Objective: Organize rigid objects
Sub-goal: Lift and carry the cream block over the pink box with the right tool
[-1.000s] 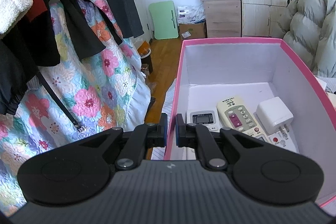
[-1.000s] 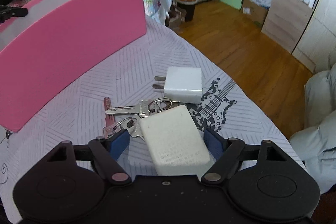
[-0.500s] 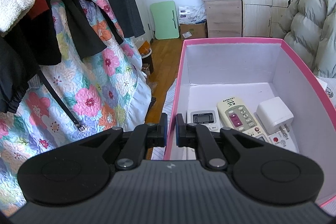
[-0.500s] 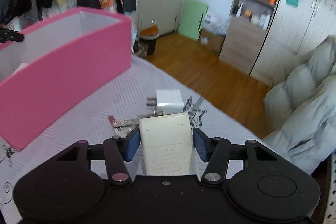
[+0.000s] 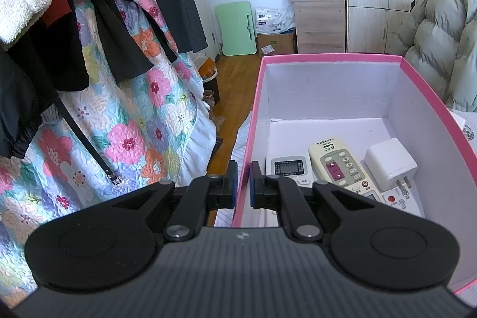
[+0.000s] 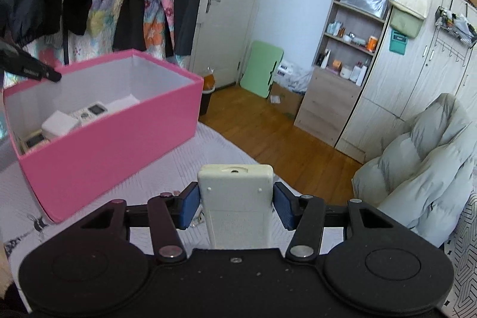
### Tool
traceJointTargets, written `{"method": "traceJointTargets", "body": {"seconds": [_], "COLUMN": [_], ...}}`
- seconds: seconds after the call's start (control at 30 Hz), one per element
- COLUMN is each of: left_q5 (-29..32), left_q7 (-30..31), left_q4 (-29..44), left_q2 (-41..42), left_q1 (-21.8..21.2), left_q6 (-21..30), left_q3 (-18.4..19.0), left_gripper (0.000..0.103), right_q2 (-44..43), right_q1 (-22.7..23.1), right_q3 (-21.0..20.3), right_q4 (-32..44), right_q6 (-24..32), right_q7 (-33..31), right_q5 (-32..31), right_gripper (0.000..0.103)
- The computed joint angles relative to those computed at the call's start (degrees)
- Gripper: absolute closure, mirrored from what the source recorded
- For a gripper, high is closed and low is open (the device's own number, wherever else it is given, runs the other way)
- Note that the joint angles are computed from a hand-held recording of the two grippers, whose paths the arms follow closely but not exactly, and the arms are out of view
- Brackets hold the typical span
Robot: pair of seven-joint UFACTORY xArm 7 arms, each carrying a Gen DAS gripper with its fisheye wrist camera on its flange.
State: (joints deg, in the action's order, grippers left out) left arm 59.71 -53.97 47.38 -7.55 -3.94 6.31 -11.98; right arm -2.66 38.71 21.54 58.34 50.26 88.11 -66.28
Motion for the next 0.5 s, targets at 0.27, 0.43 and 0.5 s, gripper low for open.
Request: {"method": "traceJointTargets", "body": {"seconds": [0.27, 0.43, 0.5], "left_q5": [-0.9, -0.57, -0.47], "left_q7": [0.66, 0.51, 0.51], "left_q4": [-0.14, -0.12, -0.07], "left_q2": [-0.08, -0.04, -0.01], "left_q1": [-0.13, 0.03, 0.03], "left_q6": [0.04, -0.11, -0.15], "left_q3": [-0.02, -0.11, -0.1], "left_gripper": [0.097, 0.097, 0.097], "right_q2": [0.23, 0.71, 1.09], "right_q1": [1.52, 2.29, 2.63], "right_q3": [0.74, 1.03, 1.08], "right_q4": [1.58, 3.02, 3.94], "right_q6": [2.89, 3.94, 4.57], "right_q7": [-0.65, -0.88, -1.75], "right_q5": [0.69, 0.38, 0.53], "right_gripper": [0.045, 0.045, 0.045]}}
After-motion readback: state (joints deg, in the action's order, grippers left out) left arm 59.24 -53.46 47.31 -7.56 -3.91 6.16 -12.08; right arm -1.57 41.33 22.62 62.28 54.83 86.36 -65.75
